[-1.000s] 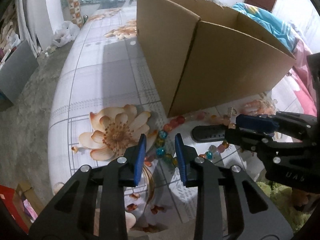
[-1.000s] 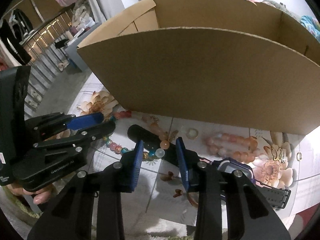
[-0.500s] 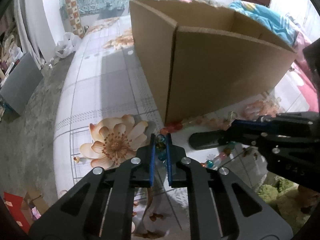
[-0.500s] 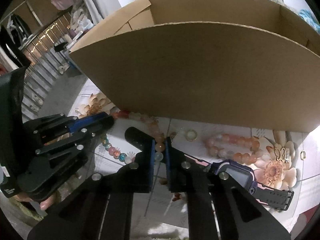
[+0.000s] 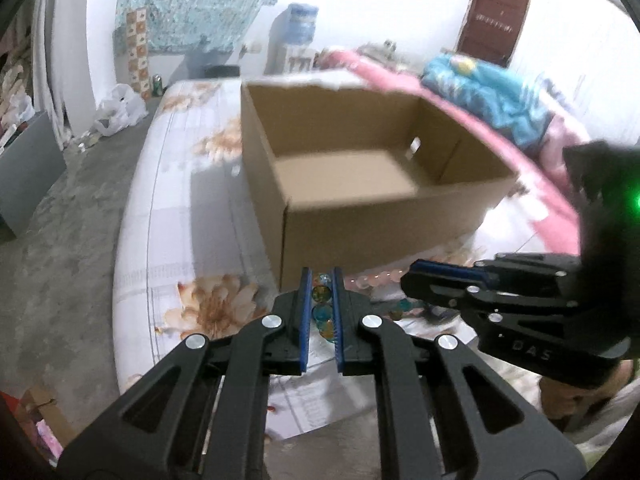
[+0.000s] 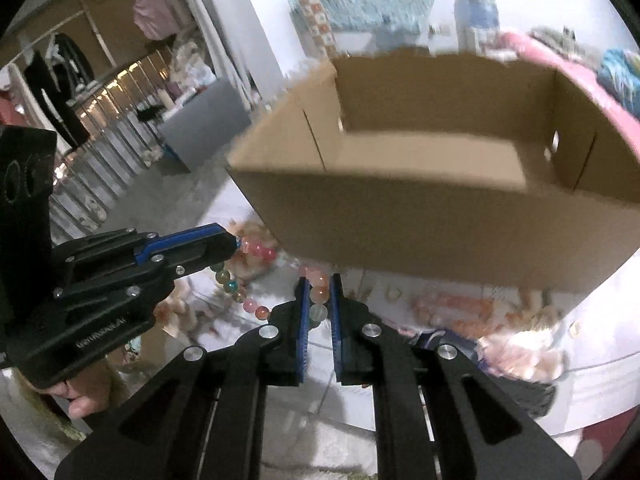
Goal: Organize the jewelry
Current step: 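Lift the bracelet with the left gripper and release it inside the box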
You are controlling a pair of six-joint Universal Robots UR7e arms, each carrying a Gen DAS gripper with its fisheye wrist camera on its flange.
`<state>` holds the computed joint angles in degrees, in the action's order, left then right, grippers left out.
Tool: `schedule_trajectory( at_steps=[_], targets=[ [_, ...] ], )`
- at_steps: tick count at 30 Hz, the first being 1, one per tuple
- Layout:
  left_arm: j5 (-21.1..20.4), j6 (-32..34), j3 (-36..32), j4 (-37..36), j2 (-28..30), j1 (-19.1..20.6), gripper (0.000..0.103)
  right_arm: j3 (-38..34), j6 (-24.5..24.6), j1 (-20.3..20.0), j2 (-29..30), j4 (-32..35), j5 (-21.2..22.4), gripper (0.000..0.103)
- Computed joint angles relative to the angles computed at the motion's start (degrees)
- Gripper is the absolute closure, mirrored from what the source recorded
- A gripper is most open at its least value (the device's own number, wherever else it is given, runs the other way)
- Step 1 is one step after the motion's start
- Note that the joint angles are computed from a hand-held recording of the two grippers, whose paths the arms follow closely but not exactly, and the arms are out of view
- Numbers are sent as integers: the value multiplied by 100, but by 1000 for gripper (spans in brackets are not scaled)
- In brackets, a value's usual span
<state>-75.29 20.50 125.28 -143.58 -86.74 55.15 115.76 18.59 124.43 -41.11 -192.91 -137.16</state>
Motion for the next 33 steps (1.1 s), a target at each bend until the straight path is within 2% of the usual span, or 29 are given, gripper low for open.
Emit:
schedule_trajectory(
  at_steps=[5,8,10,14,16,19,23,30,33],
  targets=[
    [-496,87,-496,119,-29,-230,94,-43,-777,155,-417,-395,-11,93],
    [-656,58,-857,260,181,-365,94,-212,-1111,34,-756,-220,274,93],
    [-653,29,-1129,290,471,-434,94,-357,-1130,-140,-971,135,505,93],
    [-429,-218,-1839,630,1285,-421,94,-668,-897,-628,-1376,1244,921,93],
    [-321,-309,-2229,900,1685,-364,94,-874,-607,-972,-1518,1908,1232,93],
    [-6,-368,-2594,1126,2167,-322,94,-1089,-336,-1383,-1518,2481,1582,93],
    [385,-480,-2988,1501,2690,-257,94,-1426,-230,-1746,-1350,3041,1833,93],
    [1137,-318,-3045,1312,3113,-304,94,-2141,-243,-2100,-905,3851,1888,92],
    [1266,-247,-3004,1070,3150,-327,90,-2345,-240,-2183,-779,4020,1779,92]
  ],
)
